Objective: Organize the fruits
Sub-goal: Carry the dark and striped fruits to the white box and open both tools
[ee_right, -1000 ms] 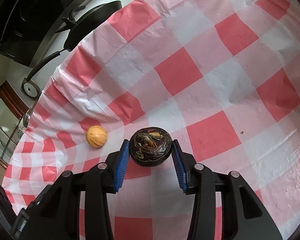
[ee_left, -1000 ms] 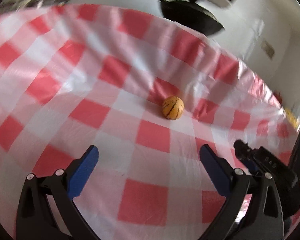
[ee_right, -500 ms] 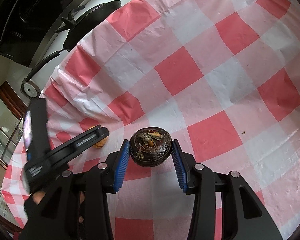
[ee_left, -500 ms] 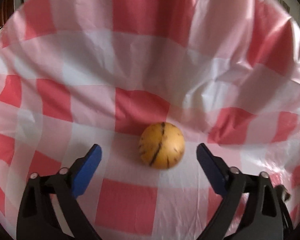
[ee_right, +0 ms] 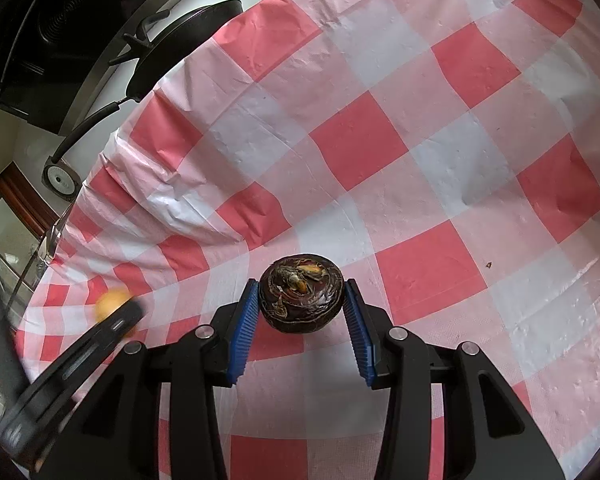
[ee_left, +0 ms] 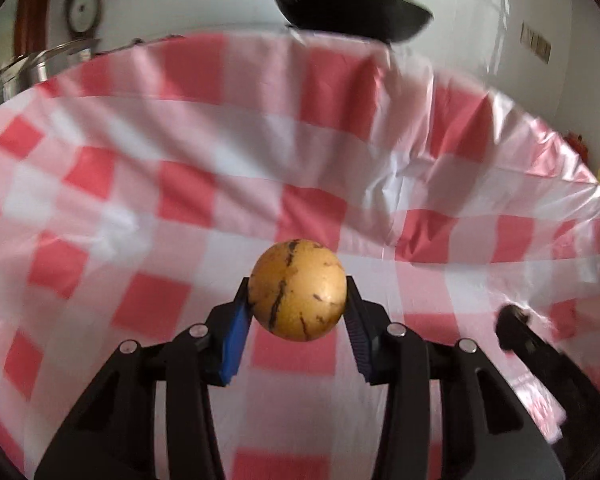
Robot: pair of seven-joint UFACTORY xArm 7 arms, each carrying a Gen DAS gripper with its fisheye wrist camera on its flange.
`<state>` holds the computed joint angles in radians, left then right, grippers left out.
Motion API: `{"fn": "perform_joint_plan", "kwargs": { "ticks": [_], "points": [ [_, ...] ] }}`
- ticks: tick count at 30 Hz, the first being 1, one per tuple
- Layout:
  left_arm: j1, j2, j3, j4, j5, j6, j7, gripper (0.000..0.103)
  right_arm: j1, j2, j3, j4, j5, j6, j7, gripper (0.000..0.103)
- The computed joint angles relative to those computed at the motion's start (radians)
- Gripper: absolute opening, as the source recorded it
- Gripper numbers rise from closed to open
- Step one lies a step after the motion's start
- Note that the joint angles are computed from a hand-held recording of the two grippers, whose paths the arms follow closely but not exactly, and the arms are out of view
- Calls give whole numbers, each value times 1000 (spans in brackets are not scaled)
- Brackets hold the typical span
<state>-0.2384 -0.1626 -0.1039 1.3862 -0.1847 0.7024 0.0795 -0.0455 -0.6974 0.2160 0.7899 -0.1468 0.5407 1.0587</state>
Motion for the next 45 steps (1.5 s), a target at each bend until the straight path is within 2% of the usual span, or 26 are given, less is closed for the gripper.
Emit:
{"fn": "perform_joint_plan", "kwargs": {
  "ticks": [4, 12, 19, 22, 24, 26, 33, 45],
  "points": [
    [12, -123, 19, -119, 1, -17, 28, 44, 0, 2, -1, 1, 0, -1, 1, 42],
    [21, -336, 57, -300, 7, 35, 46, 44, -8, 14, 7, 20, -7, 38, 22, 42],
    [32, -538, 103, -403, -4, 132, 87, 44, -17, -1, 13, 10, -24, 37, 53, 42],
    [45, -628, 135, -439, -6, 192, 107, 44, 13, 10, -8, 13, -13, 29, 18, 42],
    [60, -692, 153, -466, 8, 228, 133, 44, 31, 12, -13, 25, -1, 60, -5, 42],
    [76, -739, 172, -486, 22, 263, 159, 44, 35, 0, 6, 44, 8, 135, 10, 42],
    [156, -812, 208, -539, 68, 310, 213, 44, 152, -41, 82, 82, 64, 204, 28, 42],
    [267, -891, 294, -585, 115, 371, 284, 44, 294, 24, 268, 207, 51, 221, 100, 42]
  ]
}}
